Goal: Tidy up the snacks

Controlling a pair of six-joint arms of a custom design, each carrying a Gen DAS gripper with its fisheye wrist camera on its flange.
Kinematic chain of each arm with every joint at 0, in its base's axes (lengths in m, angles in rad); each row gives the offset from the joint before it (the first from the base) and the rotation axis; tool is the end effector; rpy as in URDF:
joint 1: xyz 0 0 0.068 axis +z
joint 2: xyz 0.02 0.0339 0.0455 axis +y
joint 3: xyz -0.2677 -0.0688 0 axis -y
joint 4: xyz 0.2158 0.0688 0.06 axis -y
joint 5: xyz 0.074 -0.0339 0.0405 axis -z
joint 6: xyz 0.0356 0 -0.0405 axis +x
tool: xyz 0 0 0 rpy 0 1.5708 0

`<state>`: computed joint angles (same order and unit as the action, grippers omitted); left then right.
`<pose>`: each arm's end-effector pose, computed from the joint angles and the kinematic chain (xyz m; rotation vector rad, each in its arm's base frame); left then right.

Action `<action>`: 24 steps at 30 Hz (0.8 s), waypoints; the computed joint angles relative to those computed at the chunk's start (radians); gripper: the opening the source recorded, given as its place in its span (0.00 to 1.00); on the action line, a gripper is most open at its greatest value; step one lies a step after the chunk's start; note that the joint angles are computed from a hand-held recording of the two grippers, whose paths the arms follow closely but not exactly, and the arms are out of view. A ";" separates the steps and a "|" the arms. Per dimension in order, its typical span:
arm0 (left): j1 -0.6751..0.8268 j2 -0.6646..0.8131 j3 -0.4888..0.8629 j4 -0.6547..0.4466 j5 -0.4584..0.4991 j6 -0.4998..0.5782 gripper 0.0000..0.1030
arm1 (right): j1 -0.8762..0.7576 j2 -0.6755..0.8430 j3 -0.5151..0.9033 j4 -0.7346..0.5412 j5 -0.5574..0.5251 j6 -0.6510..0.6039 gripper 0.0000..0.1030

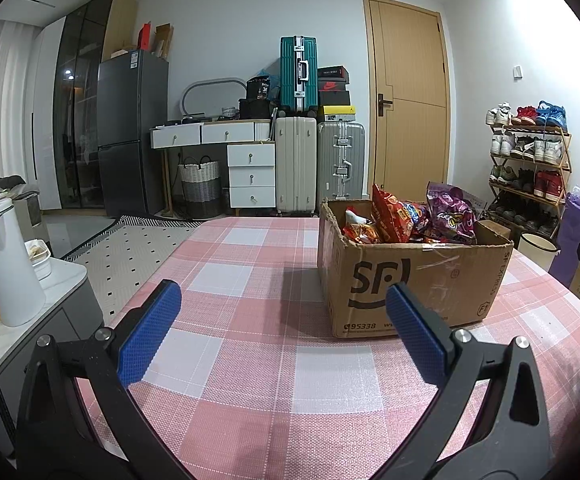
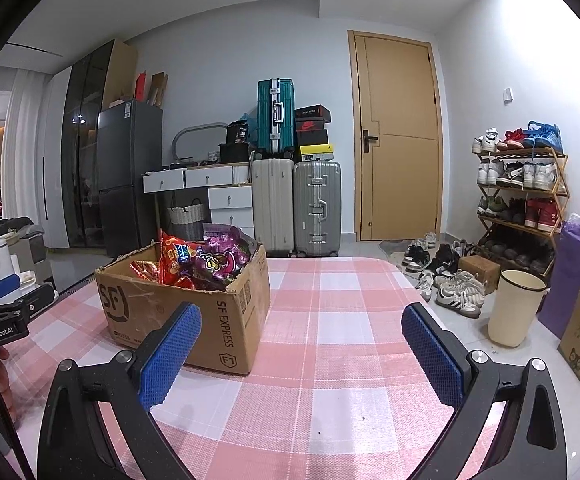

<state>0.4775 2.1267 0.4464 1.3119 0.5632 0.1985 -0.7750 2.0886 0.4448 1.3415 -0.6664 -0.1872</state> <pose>0.2702 0.1184 0.0823 0.1060 1.8781 -0.0839 0.2254 -0.1900 0.0961 0.0806 1.8056 -0.0589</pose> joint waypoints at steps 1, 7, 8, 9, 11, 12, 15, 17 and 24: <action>0.000 0.000 0.000 0.000 0.000 0.000 0.99 | 0.000 0.001 0.000 0.003 0.000 0.001 0.99; 0.001 -0.009 0.004 -0.021 0.007 0.002 0.99 | -0.010 0.002 -0.003 0.011 -0.007 0.005 0.99; 0.001 -0.008 0.004 -0.019 0.007 0.001 0.99 | -0.014 0.002 -0.004 0.012 -0.010 0.006 0.99; 0.001 -0.006 0.005 -0.017 0.007 0.001 0.99 | -0.015 0.002 -0.005 0.011 -0.012 0.006 0.99; 0.001 -0.007 0.005 -0.019 0.008 0.003 0.99 | -0.015 0.001 -0.006 0.011 -0.010 0.005 0.99; 0.001 -0.006 0.006 -0.018 0.007 0.002 0.99 | -0.015 0.001 -0.006 0.011 -0.010 0.005 0.99; 0.001 -0.006 0.004 -0.018 0.007 0.002 0.99 | -0.016 0.001 -0.006 0.013 -0.012 0.007 0.99; -0.002 0.000 0.007 -0.014 0.005 0.000 0.99 | -0.017 0.002 -0.008 0.020 -0.013 0.010 0.99; 0.001 -0.009 0.003 -0.021 0.008 0.001 0.99 | -0.017 0.002 -0.009 0.021 -0.013 0.009 0.99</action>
